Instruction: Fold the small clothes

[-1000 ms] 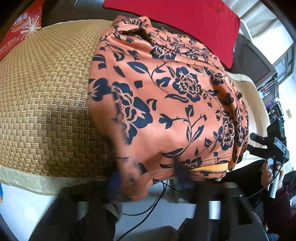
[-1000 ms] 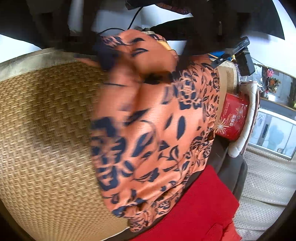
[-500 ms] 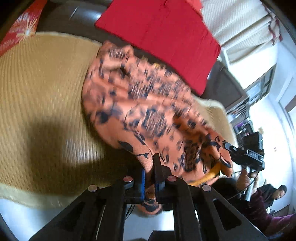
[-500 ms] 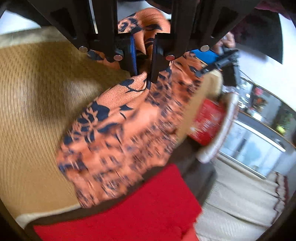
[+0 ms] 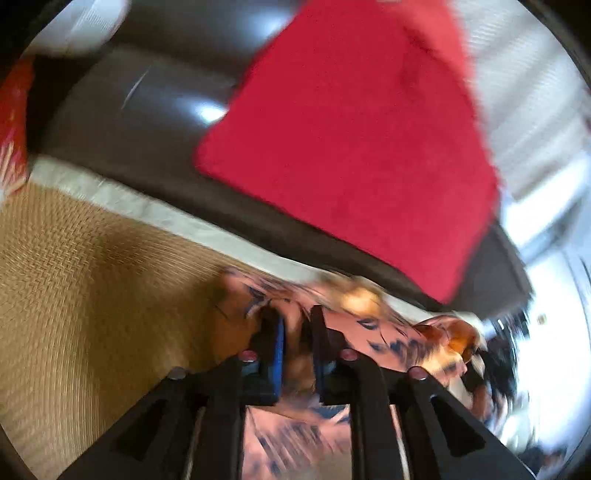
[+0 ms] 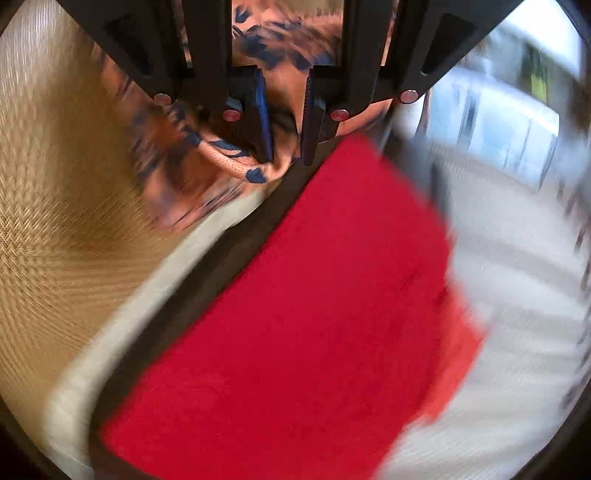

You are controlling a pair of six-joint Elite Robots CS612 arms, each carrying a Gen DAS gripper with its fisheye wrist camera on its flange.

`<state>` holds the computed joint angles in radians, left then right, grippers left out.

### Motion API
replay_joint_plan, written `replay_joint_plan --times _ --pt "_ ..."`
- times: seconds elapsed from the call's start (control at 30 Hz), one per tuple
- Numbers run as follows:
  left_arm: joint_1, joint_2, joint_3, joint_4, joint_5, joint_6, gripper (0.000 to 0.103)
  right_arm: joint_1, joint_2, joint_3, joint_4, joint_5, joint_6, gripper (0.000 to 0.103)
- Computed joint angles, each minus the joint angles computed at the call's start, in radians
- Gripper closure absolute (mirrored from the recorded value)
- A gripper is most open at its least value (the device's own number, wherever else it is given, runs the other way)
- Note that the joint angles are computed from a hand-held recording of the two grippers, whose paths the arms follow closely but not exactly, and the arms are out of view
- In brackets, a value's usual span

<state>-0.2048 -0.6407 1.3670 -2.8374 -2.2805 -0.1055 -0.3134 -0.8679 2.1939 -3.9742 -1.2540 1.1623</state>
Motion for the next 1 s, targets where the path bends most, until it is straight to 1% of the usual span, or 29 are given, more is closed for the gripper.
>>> replay_joint_plan --times 0.03,0.07,0.1,0.13,0.17,0.2,0.23,0.27,0.3,0.33,0.4,0.43,0.47,0.5,0.53,0.6,0.63,0.7,0.73,0.8,0.83,0.87,0.9,0.93,0.97,1.0 --pt "0.0 0.027 -0.028 -0.005 0.013 -0.05 0.077 -0.01 0.036 -0.009 -0.05 -0.013 0.058 0.079" --pt "0.003 0.056 -0.054 -0.025 0.022 -0.118 0.075 -0.019 0.076 -0.012 -0.102 -0.03 0.12 0.064" --pt "0.005 0.069 -0.059 -0.053 0.033 -0.164 0.075 -0.026 0.098 -0.008 -0.113 -0.057 0.16 0.05" --pt "0.008 0.076 -0.052 -0.099 0.047 -0.209 0.075 -0.029 0.1 -0.004 -0.092 -0.081 0.186 0.033" --pt "0.011 0.078 -0.027 -0.186 0.055 -0.262 0.075 -0.034 0.1 -0.001 -0.084 -0.103 0.191 0.033" --pt "0.012 0.075 -0.001 -0.256 0.064 -0.296 0.073 -0.04 0.099 -0.004 -0.091 -0.096 0.154 0.033" --pt "0.009 0.061 0.042 -0.333 0.088 -0.326 0.066 -0.043 0.087 -0.006 -0.077 -0.087 0.093 0.034" --pt "0.005 0.05 0.071 -0.374 0.103 -0.336 0.06 -0.037 0.07 -0.008 -0.057 -0.094 0.022 0.034" --pt "-0.004 0.035 0.105 -0.413 0.123 -0.338 0.048 -0.029 0.058 -0.012 -0.049 -0.099 -0.036 0.034" --pt "-0.012 0.024 0.125 -0.419 0.128 -0.318 0.044 -0.019 0.047 -0.02 -0.034 -0.092 -0.093 0.034" --pt "-0.038 0.003 0.145 -0.376 0.12 -0.222 0.044 0.006 0.027 -0.044 0.017 -0.075 -0.202 0.034" --pt "-0.05 -0.003 0.152 -0.369 0.122 -0.171 0.044 0.014 0.021 -0.059 0.047 -0.053 -0.251 0.035" --pt "-0.064 -0.009 0.16 -0.367 0.141 -0.118 0.044 0.027 0.017 -0.076 0.083 -0.036 -0.292 0.035" --pt "-0.076 -0.013 0.168 -0.36 0.176 -0.081 0.044 0.042 0.015 -0.092 0.119 -0.024 -0.327 0.035" --pt "-0.085 -0.014 0.169 -0.342 0.216 -0.062 0.044 0.06 0.018 -0.116 0.165 -0.025 -0.355 0.035" --pt "-0.091 -0.003 0.154 -0.265 0.285 -0.062 0.044 0.09 0.021 -0.153 0.272 -0.054 -0.402 0.035" --pt "-0.092 0.003 0.145 -0.235 0.309 -0.07 0.045 0.098 0.025 -0.168 0.324 -0.069 -0.413 0.036" --pt "-0.084 0.007 0.145 -0.245 0.29 -0.081 0.045 0.111 0.034 -0.193 0.464 -0.12 -0.422 0.041" --pt "-0.084 0.001 0.149 -0.239 0.293 -0.077 0.045 0.109 0.036 -0.198 0.499 -0.116 -0.422 0.046" --pt "-0.074 -0.015 0.168 -0.26 0.281 -0.079 0.045 0.116 0.032 -0.198 0.491 -0.136 -0.421 0.046" --pt "-0.069 -0.017 0.165 -0.272 0.27 -0.086 0.045 0.118 0.028 -0.195 0.477 -0.133 -0.413 0.045" --pt "-0.065 -0.028 0.18 -0.298 0.25 -0.085 0.045 0.122 0.02 -0.18 0.439 -0.124 -0.4 0.045" --pt "-0.062 -0.039 0.196 -0.322 0.229 -0.069 0.043 0.124 0.017 -0.168 0.398 -0.111 -0.391 0.045" --pt "-0.061 -0.047 0.208 -0.332 0.227 -0.054 0.041 0.129 0.011 -0.163 0.388 -0.107 -0.382 0.045" --pt "-0.065 -0.056 0.222 -0.34 0.242 -0.03 0.039 0.133 0.006 -0.159 0.386 -0.101 -0.372 0.045" --pt "-0.071 -0.063 0.233 -0.335 0.274 -0.007 0.032 0.135 0.005 -0.155 0.381 -0.088 -0.363 0.045"
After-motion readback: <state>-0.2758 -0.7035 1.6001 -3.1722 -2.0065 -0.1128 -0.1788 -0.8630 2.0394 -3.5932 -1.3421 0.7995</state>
